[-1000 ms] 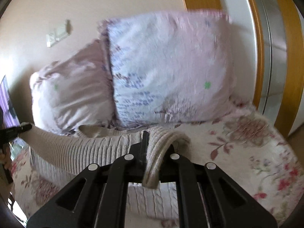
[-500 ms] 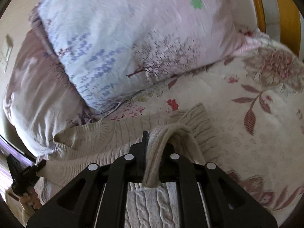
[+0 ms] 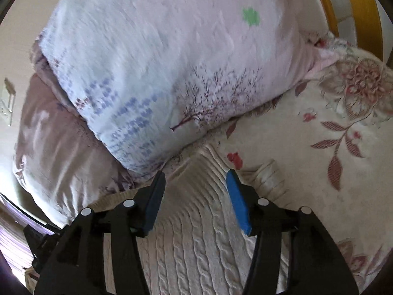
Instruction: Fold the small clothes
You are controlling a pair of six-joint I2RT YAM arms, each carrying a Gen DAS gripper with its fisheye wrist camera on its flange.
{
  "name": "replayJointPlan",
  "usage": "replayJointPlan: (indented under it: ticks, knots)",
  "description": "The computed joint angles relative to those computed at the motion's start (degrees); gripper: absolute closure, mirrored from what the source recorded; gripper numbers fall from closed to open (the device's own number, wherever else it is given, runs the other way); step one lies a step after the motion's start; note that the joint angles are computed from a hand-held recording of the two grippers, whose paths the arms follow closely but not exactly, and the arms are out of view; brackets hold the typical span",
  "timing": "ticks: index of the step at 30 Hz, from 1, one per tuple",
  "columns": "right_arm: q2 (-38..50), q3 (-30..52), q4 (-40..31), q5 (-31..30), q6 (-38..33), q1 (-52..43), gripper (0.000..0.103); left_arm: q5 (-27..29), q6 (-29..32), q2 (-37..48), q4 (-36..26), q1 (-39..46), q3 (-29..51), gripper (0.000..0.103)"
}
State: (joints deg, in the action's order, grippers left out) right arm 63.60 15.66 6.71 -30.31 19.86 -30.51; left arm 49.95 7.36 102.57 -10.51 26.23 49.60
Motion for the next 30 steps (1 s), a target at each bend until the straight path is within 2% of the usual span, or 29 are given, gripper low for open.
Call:
replayJointPlan:
  ticks: [4,6,10,13,16,20,24,25,26,30]
  knots:
    - [-8.74,-2.79,-7.10,-2.81,-5.84,-6.13,0.049,1.16,5.33,-2.97,-4.65,3.87,-0.19,0.046]
    - [-12.48,-2.71,-13.01,-5.30,-11.04,-10.64,0.050,1.11,9.68,-4.30,-7.45,6.11,-0.72,0.048]
    - [-14.33,-2.04,-20.52,-7.86,-20.67,-15.84,0.061,-0.22,18.92,-5.70,-12.22,9.56,-2.25,0.050]
    - [-14.54,-2.58,-24.61,-8.57,-27.42,-18.97,0.065,-1.90,21.96,-6.21,-12.61,10.08,-3.74,0.058]
    - [-13.28,-3.73,-23.88,-6.76,-29.45,-18.79,0.070,-4.31,23.16,-5.99,-11.29,9.49,-5.38,0.065]
    - [-13.43,-5.31,-23.20,-3.63,-31.11,-16.82,0.072,-6.73,23.67,-4.94,-9.32,8.89,-6.80,0.071]
    - [-14.97,-6.92,-23.05,-0.12,-32.29,-13.64,0.083,-8.58,24.27,-5.27,-7.10,8.35,-8.52,0.081]
    - [-16.12,-7.50,-22.91,0.70,-32.25,-13.02,0.090,-8.94,24.39,-5.23,-6.75,8.18,-8.75,0.083]
    - [-17.31,-7.92,-23.00,1.36,-32.33,-12.48,0.090,-9.01,24.53,-4.99,-6.89,8.25,-8.66,0.092]
    - [-21.58,-7.89,-26.59,-0.24,-33.03,-14.07,0.093,-7.31,25.66,-3.89,-9.45,9.75,-7.30,0.096]
